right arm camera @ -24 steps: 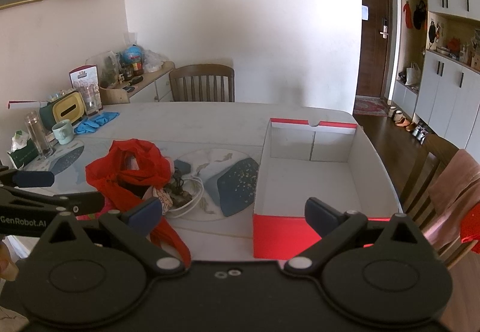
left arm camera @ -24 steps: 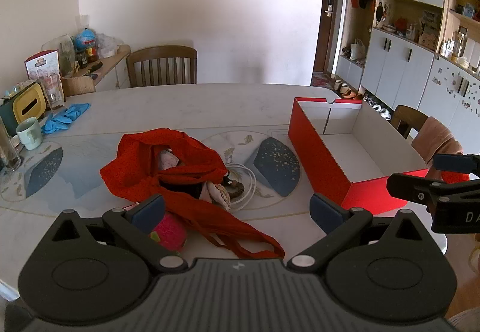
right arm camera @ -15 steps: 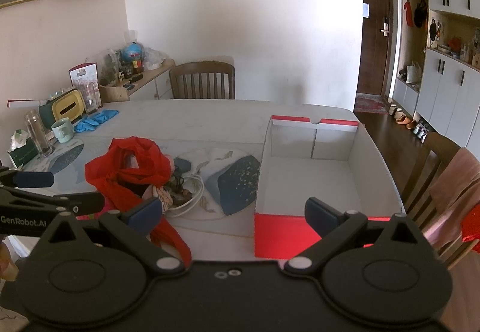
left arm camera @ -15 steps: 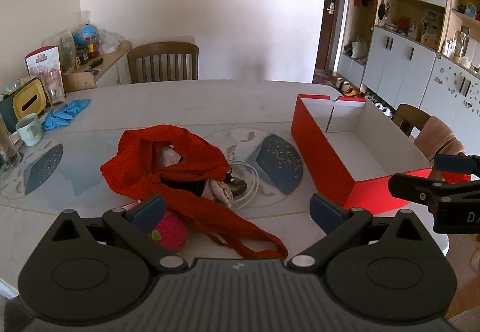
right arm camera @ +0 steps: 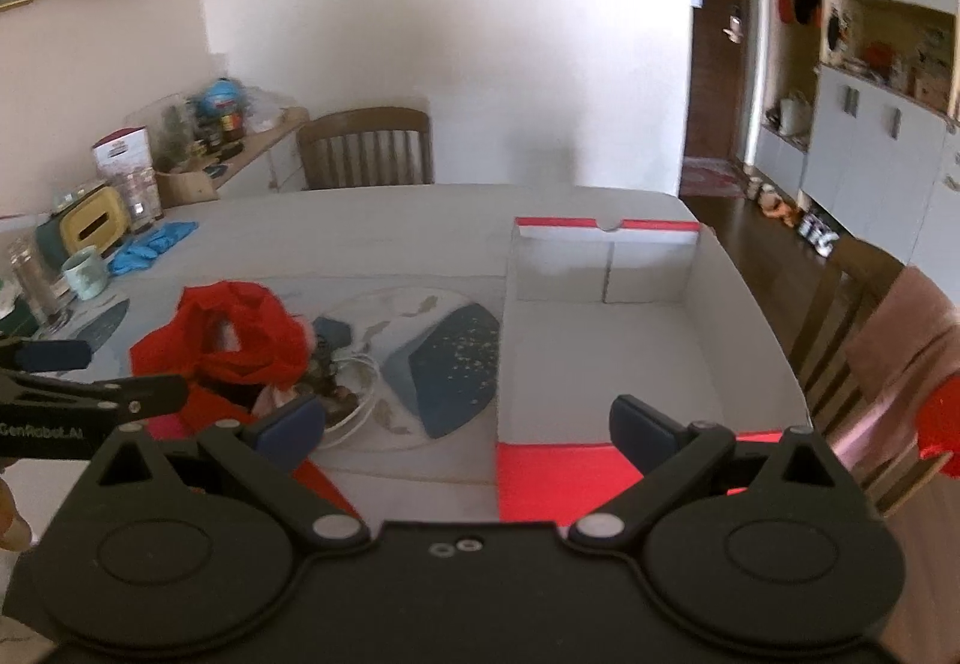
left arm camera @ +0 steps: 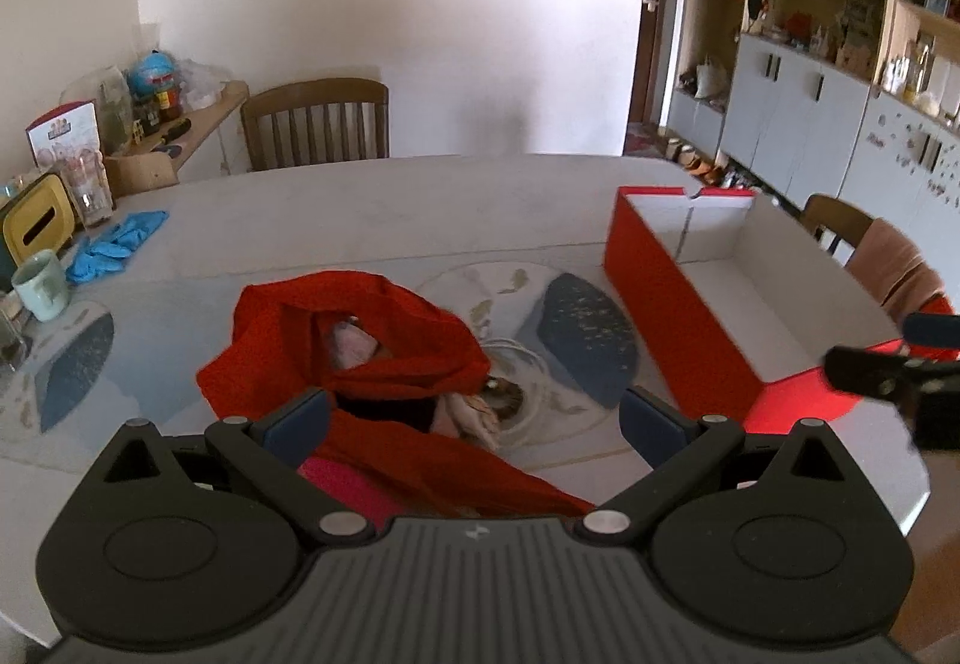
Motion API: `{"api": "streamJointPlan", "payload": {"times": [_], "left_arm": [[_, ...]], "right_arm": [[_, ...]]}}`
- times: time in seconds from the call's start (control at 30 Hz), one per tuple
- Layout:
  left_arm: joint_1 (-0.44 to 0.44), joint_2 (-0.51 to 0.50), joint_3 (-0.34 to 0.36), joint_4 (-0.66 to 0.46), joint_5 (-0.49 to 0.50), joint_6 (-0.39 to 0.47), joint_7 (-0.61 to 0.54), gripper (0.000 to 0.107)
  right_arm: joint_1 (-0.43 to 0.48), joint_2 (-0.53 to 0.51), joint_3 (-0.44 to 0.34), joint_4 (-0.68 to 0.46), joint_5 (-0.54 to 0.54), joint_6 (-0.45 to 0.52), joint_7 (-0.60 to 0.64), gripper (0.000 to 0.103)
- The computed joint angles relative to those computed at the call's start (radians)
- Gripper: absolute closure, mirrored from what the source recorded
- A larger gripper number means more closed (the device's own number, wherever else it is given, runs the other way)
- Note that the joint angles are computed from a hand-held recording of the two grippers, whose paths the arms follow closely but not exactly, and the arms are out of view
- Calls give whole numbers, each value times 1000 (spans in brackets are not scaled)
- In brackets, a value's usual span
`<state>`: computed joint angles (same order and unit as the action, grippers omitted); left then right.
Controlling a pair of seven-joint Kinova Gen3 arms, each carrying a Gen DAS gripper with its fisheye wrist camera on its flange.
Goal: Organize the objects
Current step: 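Reach the left gripper down to the red bag and close on it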
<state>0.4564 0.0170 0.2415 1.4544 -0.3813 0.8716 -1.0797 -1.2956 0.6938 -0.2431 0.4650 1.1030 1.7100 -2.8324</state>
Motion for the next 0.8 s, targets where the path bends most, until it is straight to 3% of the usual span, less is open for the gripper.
{"api": "streamJointPlan", "payload": {"times": [0.13,0.47,0.8], "left_arm": [[-29,40,-26,-31,67,2,-79,5],[-55,145,-92,-69,68,17,-178,5],[-129,288,-142,-224,188,169,-322,5]], "right_arm": [[3,17,63,-36,-41,45,-19,2],[21,46,207,-88,-147,124,-22,2],[19,91,364,-186,-234,247,14,2]]}}
